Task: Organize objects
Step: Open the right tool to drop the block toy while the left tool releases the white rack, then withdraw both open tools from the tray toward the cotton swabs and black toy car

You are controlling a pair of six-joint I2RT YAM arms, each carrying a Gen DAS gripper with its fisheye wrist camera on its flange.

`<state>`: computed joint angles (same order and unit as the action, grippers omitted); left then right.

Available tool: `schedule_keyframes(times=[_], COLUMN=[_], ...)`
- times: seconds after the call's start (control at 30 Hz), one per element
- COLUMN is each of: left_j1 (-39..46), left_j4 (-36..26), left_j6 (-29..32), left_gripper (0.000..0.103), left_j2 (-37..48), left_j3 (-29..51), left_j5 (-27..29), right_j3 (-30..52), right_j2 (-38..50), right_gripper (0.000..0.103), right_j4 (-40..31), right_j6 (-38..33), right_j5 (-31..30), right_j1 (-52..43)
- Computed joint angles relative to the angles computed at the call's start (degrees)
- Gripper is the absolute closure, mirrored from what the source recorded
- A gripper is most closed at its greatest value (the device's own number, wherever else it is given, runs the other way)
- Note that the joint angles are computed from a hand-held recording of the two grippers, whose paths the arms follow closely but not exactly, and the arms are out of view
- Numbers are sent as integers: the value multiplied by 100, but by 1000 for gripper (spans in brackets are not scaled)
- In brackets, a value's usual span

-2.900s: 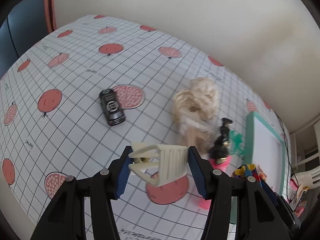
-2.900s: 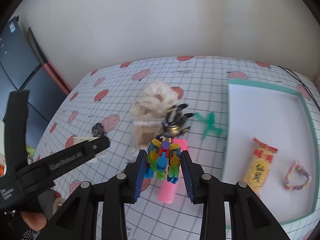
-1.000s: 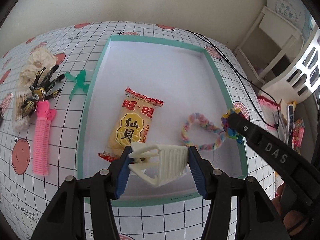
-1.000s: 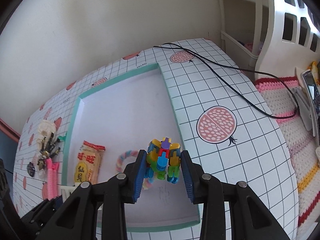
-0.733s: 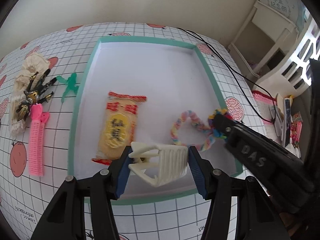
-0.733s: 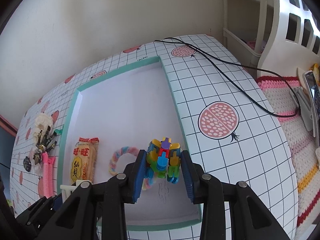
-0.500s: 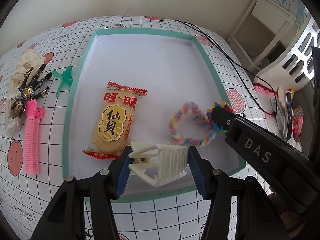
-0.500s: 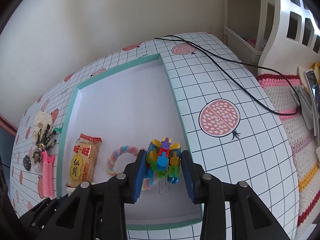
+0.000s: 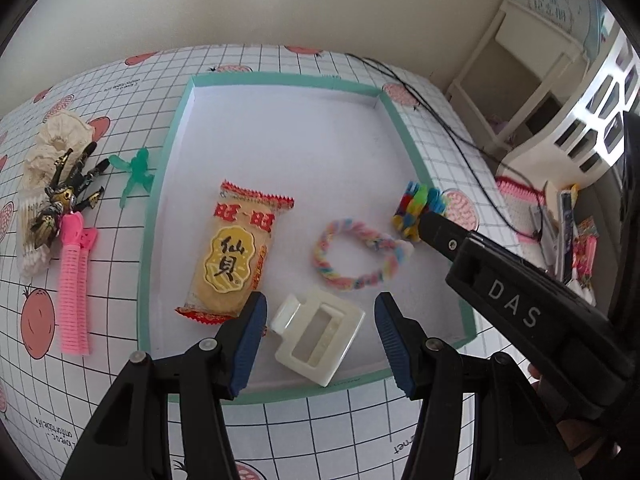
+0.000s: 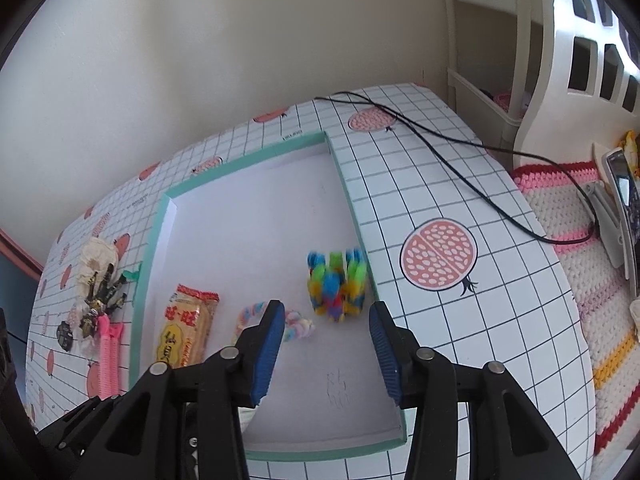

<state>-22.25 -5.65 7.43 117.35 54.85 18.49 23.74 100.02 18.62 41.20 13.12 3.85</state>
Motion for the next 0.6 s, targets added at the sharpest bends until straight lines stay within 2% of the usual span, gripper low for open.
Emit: schedule_keyframes(times=[0.17,0.37,0.43,0.6], left_j1=[202,513,636,907], left_j4=[55,247,354,604], left_j6=[-89,-401,-475,-609], left_gripper=[46,46,45,33], left_j2=[-203,-258,-268,-148], left_j3=[-32,-1,-4,22], left_j5=[109,42,-87,-391], right_j3=[-30,116,127,167], right_j2=[-204,64,131,236], right_gripper=[55,54,39,29], right_j4=[-21,-20,16,120], right_j6=[28,-83,-126,-208], right_j5=[83,6,24,31], right_j1=[87,185,229,327])
